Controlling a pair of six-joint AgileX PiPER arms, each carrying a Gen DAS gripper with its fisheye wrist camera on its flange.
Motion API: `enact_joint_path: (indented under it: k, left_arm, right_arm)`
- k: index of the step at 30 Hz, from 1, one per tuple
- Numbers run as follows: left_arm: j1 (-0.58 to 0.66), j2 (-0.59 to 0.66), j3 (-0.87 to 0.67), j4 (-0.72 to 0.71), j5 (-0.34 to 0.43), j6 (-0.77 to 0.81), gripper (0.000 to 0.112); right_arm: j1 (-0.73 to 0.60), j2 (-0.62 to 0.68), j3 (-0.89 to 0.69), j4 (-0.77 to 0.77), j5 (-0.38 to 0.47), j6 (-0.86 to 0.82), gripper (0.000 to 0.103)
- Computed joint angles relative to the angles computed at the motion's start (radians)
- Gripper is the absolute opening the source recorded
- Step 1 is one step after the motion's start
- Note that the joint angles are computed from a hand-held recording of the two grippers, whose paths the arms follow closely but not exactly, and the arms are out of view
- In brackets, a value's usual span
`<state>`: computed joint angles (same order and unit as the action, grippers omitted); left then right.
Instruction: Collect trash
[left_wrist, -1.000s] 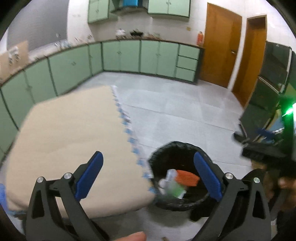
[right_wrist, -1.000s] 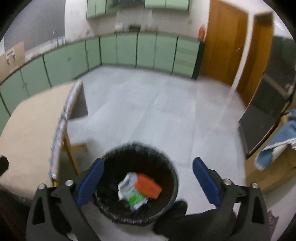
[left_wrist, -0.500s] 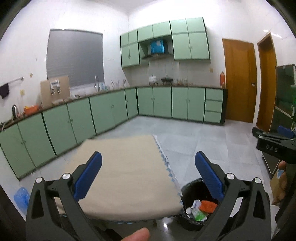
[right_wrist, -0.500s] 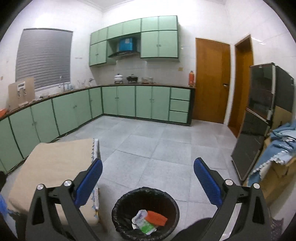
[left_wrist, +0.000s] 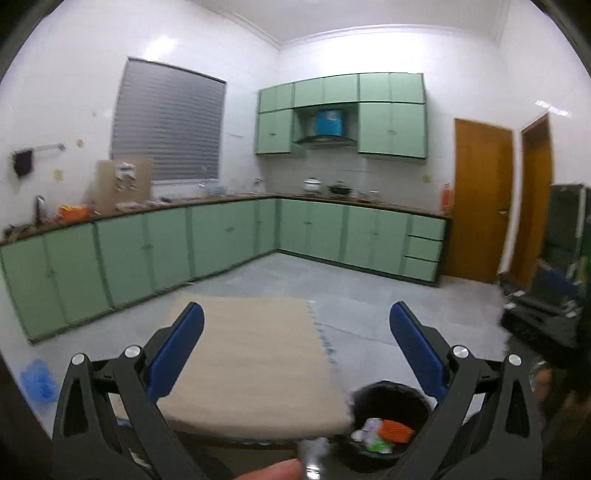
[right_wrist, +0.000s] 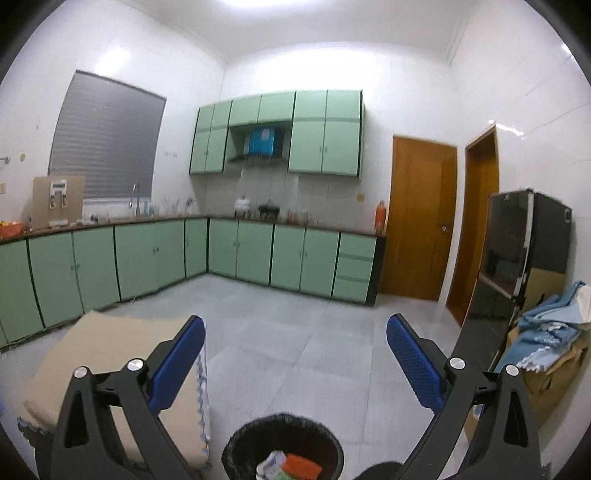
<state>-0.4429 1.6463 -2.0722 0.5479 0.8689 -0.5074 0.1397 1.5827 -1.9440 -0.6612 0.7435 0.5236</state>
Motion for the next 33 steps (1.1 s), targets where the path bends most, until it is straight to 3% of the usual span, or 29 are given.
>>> enact_joint_path:
  k: [6, 10, 17, 33]
  left_arm:
    - [-0.077, 0.019, -0.056, 0.155, 0.123, -0.099, 0.098]
    - [-0.083, 0.006, -0.009, 0.254, 0.157, -0.219, 0.097]
    - [-0.095, 0.008, -0.017, 0.201, 0.169, -0.192, 0.097]
    - [-0.090, -0.009, 0.048, 0.190, 0.128, -0.214, 0.097]
  right_arm:
    - [0.038, -0.023, 0.010, -0.093, 0.007, 0.066, 0.097]
    - [0.035, -0.039, 0.055, -0.049, -0.016, 0.055, 0.097]
    - [0.059, -0.084, 0.146, -0.027, -0.015, 0.056, 0.097]
    - [0.026, -0.062, 0.107, 0.017, 0.059, 0.078, 0.097]
